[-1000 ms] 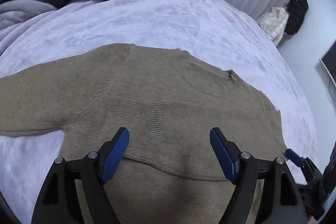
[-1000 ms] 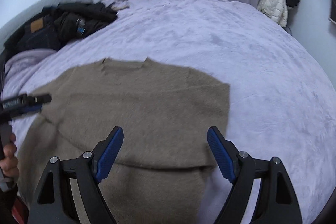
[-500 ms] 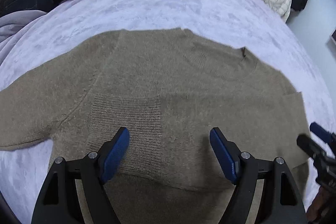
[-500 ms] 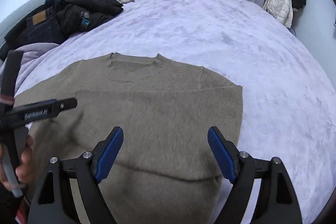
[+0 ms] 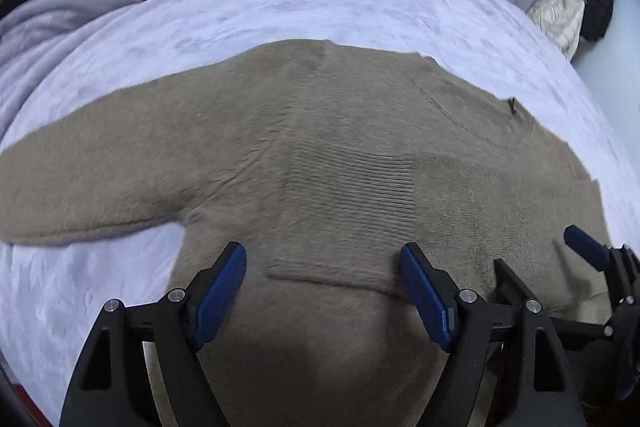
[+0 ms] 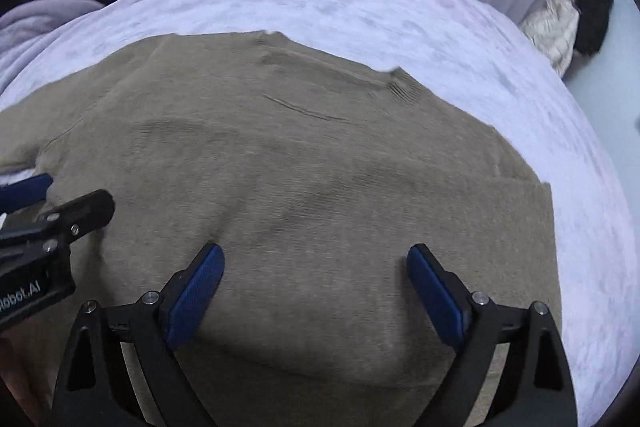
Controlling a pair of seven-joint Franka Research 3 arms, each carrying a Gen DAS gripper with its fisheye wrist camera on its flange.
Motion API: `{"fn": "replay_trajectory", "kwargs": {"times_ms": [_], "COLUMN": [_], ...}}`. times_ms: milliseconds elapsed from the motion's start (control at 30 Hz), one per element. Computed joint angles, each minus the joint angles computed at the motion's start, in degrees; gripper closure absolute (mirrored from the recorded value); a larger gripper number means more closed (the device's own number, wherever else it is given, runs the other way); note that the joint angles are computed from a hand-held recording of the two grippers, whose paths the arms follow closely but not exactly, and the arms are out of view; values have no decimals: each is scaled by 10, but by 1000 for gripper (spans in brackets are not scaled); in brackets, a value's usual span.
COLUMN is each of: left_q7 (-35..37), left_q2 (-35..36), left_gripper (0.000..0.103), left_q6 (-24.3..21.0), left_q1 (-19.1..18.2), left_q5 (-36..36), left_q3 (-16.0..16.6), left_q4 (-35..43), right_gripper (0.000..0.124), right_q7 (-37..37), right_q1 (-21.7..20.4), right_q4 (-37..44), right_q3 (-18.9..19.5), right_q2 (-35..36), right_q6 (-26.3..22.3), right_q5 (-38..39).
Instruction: Fold small clothes
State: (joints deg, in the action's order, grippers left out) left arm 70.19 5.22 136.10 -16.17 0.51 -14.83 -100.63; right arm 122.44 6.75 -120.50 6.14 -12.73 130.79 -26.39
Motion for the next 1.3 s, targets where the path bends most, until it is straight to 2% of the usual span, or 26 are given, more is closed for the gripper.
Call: {"fn": "replay_trajectory", "kwargs": {"times_ms": [100,167,267,367,467,500,533,600,633,667,700,767,833,900,967,1033,1067,1133,1267,1300], "left_q7": [4,1,-2,-26,-11,0,14,-10,-18,-8,12,28,32,39,52,32,16,26,7,16], "left_q2": [-29,-52,-86,-103,-114,-119,-125,-134,-134,-130,-122,-104,-76,-38,14,61,78,69,21,9], "left_gripper": [23,23,23,23,23,23,23,23,23,23,23,23,23,23,23,23,23,23,23,23], "left_q6": [4,8,24,30,37,41,48,56,57,55,47,43,48,37,10,-37,-53,-35,-18,-9], "left_q1": [8,8,1,-1,1,2,4,14,18,17,15,13,8,0,-11,-26,-33,-29,-21,-11], "left_q5": [-28,-38,-26,8,-42,-63,-89,-71,-61,-72,-96,-114,-98,-82,-71,-17,12,22,72,56], "left_q3": [4,5,4,5,21,28,35,35,36,39,44,41,27,12,-3,-8,-5,-8,4,6], "left_q4": [-33,-62,-101,-121,-134,-139,-145,-151,-149,-142,-130,-105,-70,-24,33,86,101,82,28,12], "right_gripper": [29,29,29,29,29,29,29,29,29,29,29,29,29,29,29,28,28,25,22,22], "right_q7": [8,62,101,101,47,49,55,41,23,-7,-15,28,65,91,95,76,63,56,86,93], "right_q1": [0,-12,-23,-29,-5,3,14,37,44,48,48,28,6,-14,-27,-37,-42,-52,-67,-71], "right_q4": [-4,-9,-34,-2,51,63,81,99,93,71,52,30,9,-21,-54,-92,-93,-91,-122,-125], "right_q3": [0,-1,-15,-8,-6,3,19,21,11,-6,-17,-12,-10,-20,-35,-34,-25,-6,11,15], "right_q2": [-9,-23,-45,-18,40,51,70,84,75,55,36,10,-13,-38,-58,-84,-85,-80,-97,-97], "right_q6": [-4,-37,-8,-21,-43,-60,-76,-86,-62,-12,17,15,-5,-22,-7,34,30,24,56,62], "right_q5": [4,15,60,60,84,50,-17,-74,-55,4,44,29,9,30,73,83,77,55,25,18]}}
